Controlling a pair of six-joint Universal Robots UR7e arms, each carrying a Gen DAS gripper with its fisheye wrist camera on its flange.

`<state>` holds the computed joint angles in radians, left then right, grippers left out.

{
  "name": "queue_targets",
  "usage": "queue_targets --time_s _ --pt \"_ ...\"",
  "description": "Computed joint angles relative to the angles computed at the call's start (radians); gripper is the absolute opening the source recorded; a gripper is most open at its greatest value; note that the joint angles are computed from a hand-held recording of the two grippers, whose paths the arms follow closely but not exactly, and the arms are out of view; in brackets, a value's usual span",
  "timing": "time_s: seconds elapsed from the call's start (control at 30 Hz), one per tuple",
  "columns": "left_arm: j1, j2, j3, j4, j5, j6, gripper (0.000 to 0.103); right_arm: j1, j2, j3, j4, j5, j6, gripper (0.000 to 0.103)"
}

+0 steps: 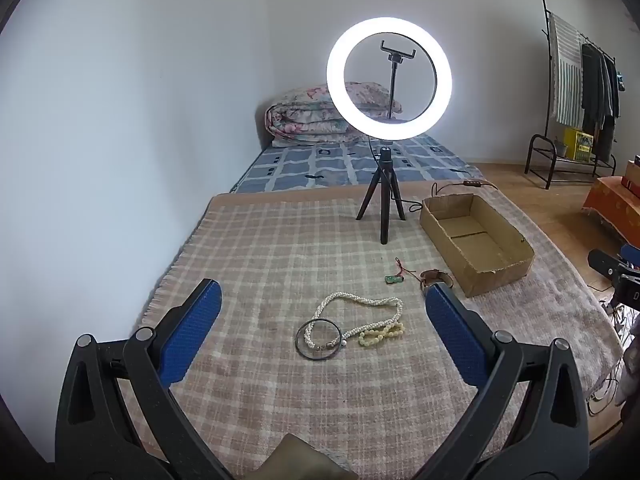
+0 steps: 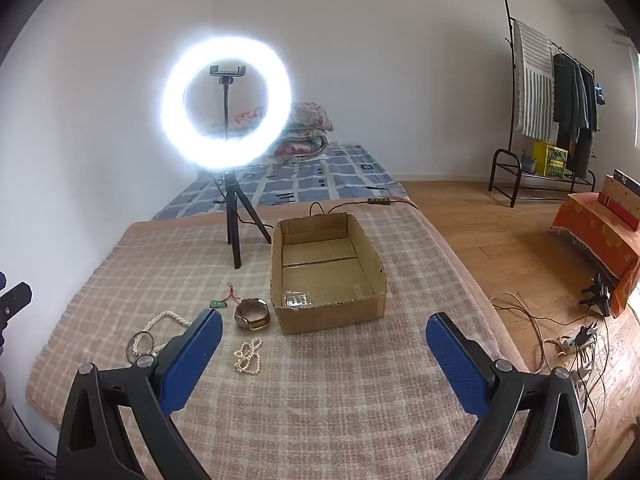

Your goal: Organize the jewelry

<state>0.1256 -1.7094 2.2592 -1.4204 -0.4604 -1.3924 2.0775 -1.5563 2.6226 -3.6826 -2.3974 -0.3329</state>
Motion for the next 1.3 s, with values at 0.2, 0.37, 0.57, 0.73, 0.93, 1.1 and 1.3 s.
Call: queue_targets --time_s 0.2,0.37,0.57,0.73,0.93,1.1,1.3 --pt "-0.005 -0.003 0.002 0.002 0.004 -0.008 0.103 0.001 0.002 -0.001 -0.003 -0.003 -0.003 0.103" --pt "-0.004 -0.004 0.005 -0.004 0.005 0.001 0.103 0.002 -0.004 -0.001 0.011 0.0 0.007 0.103" --pt "-0.008 -0.014 0.01 0.01 0.001 -0.013 0.103 -0.001 -0.006 0.001 0.012 0.005 0.003 0.103" --pt "-0.018 -0.014 0.009 0.03 0.002 -0.03 0.103 0.009 -0.002 -0.001 0.012 -0.004 0.01 0.103" --pt "-0.003 -0.013 0.012 0.013 0.008 -0.014 0.103 0.008 -0.006 -0.001 0.015 -0.003 0.01 0.103" --pt "-0.004 -0.012 0.02 0.003 0.014 -0.013 0.103 0.009 -0.003 -0.001 0.013 -0.005 0.01 0.103" --pt "0.002 -0.005 0.007 0.003 0.016 -0.01 0.103 0.01 -0.002 -0.001 0.012 -0.005 0.011 0.103"
